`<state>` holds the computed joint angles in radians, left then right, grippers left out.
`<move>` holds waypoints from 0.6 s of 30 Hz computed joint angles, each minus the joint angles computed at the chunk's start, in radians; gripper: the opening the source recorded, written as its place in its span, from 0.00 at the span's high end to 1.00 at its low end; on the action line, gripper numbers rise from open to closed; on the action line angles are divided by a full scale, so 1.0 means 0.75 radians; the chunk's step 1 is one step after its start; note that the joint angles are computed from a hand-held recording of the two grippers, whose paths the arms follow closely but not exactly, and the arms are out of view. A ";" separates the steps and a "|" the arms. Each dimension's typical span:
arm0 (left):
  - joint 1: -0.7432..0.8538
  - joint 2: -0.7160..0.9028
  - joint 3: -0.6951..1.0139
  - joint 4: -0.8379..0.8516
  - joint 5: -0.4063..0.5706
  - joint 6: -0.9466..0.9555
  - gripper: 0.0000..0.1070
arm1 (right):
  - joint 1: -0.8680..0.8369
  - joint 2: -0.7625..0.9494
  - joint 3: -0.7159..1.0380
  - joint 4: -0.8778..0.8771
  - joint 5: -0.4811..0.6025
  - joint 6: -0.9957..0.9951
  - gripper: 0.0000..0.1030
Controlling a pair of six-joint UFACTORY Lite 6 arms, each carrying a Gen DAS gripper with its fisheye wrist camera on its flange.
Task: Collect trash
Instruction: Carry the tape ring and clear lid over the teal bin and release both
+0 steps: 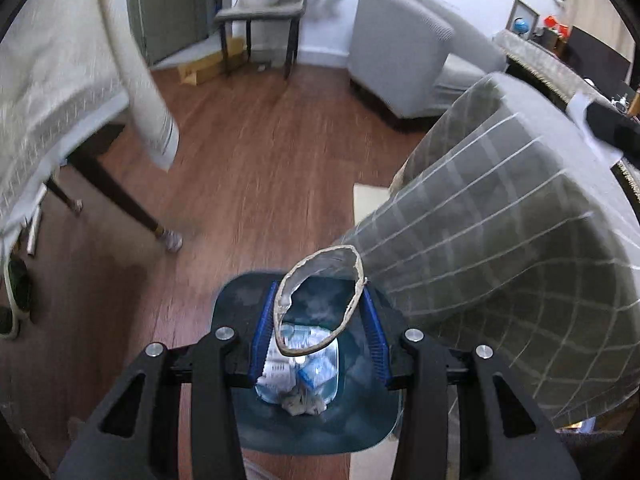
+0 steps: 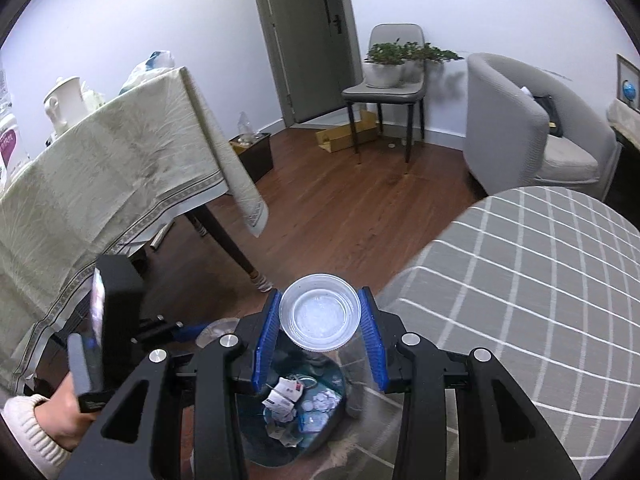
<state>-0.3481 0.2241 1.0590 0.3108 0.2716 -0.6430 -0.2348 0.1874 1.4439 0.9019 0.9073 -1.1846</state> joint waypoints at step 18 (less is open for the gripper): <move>0.243 0.008 -0.248 -0.619 -0.050 0.781 0.39 | 0.305 0.002 -0.107 -0.071 -0.192 0.121 0.61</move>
